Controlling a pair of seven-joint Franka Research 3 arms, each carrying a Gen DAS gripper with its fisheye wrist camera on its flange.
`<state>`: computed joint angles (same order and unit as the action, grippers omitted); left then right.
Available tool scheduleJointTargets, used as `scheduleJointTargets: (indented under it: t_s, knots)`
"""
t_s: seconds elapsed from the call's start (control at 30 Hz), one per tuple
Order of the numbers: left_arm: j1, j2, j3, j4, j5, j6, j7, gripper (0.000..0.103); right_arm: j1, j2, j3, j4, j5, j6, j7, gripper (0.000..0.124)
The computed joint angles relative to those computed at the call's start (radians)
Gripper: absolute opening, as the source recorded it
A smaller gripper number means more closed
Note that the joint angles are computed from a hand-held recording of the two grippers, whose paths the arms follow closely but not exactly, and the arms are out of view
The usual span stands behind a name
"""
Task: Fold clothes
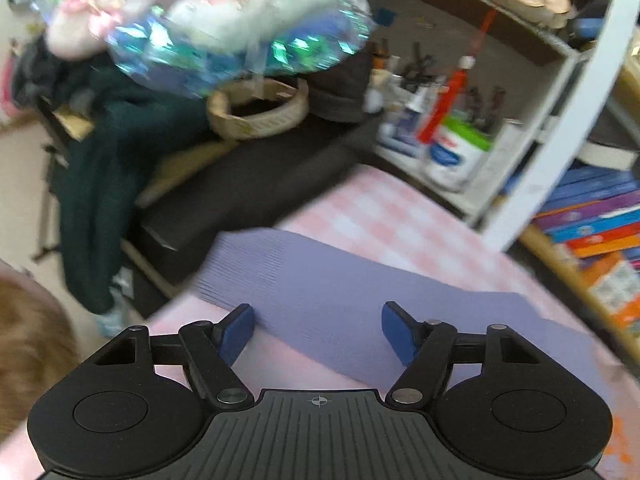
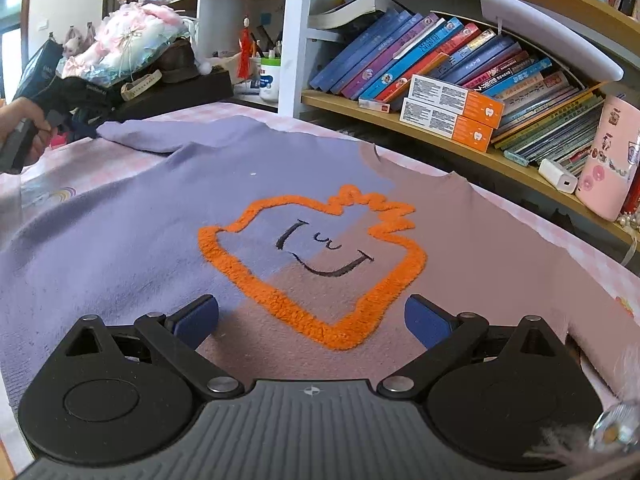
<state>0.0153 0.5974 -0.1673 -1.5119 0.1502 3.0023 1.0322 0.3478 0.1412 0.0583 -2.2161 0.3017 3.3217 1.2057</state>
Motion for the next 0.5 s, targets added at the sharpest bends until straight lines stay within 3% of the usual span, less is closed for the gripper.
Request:
scheduleJointTargets:
  t_s: [0.03,0.1,0.13,0.23,0.3,0.4,0.5]
  knots:
    - [0.018,0.006,-0.027,0.003,-0.012,0.007,0.015,0.07,-0.003,0.0,0.003,0.0,-0.001,0.0,0.001,0.1]
    - [0.012,0.014,-0.025,0.01,-0.029,0.018,0.019,0.07,-0.018,0.001,0.018,0.0,-0.005,-0.001,0.005,0.1]
    - [-0.018,0.012,0.016,0.014,-0.008,0.014,-0.019,0.07,-0.023,0.001,0.022,0.0,-0.007,-0.001,0.006,0.1]
    - [-0.168,0.004,0.231,0.029,0.1,-0.026,-0.199,0.07,-0.031,0.001,0.029,0.0,-0.012,-0.002,0.01,0.1]
    - [-0.195,0.007,0.287,0.03,0.15,-0.02,-0.271,0.07,-0.028,0.001,0.026,0.001,-0.013,-0.004,0.011,0.1]
    - [-0.192,0.016,0.305,0.043,0.196,-0.031,-0.328,0.07,-0.032,0.001,0.029,0.002,-0.016,-0.008,0.012,0.1]
    - [-0.147,0.03,0.258,0.054,0.202,-0.023,-0.354,0.067,-0.059,0.002,0.055,0.003,-0.023,-0.012,0.015,0.1]
